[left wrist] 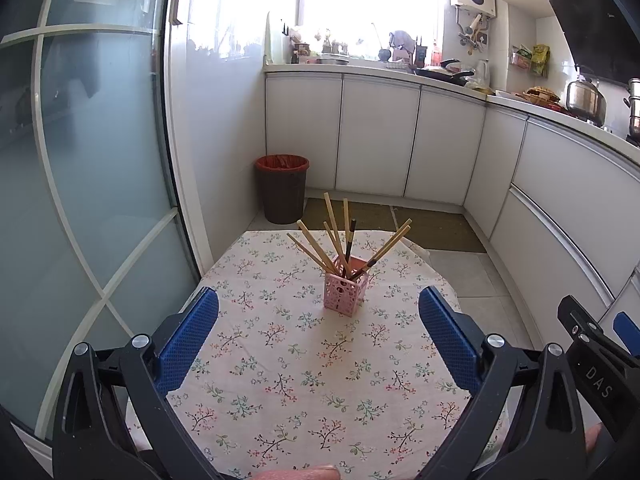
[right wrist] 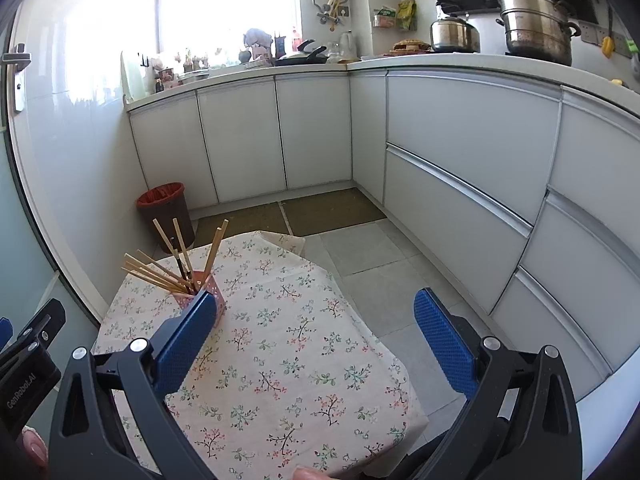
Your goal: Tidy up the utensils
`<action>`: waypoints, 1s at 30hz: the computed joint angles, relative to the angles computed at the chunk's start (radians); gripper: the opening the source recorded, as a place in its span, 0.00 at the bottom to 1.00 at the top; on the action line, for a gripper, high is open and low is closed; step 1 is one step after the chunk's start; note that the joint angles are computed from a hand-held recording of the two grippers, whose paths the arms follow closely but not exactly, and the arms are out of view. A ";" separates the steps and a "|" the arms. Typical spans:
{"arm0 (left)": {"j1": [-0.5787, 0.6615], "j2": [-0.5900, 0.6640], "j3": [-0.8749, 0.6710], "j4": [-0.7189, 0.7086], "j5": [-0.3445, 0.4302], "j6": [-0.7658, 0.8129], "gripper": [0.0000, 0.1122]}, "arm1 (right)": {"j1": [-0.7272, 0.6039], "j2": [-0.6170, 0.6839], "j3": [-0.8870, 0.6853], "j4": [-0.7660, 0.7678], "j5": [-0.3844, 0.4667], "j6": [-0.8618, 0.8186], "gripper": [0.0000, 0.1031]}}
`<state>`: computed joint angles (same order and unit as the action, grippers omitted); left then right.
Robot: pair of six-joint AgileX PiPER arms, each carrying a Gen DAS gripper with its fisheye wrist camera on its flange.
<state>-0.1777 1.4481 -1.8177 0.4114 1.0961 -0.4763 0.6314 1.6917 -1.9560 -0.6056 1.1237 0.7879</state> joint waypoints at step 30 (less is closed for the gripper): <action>0.009 -0.001 0.005 -0.011 0.009 0.002 0.86 | -0.015 0.024 -0.039 0.051 0.016 -0.030 0.93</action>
<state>-0.1686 1.4474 -1.8127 0.4002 1.1052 -0.4744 0.6165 1.7154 -1.9953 -0.5541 1.1400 0.7584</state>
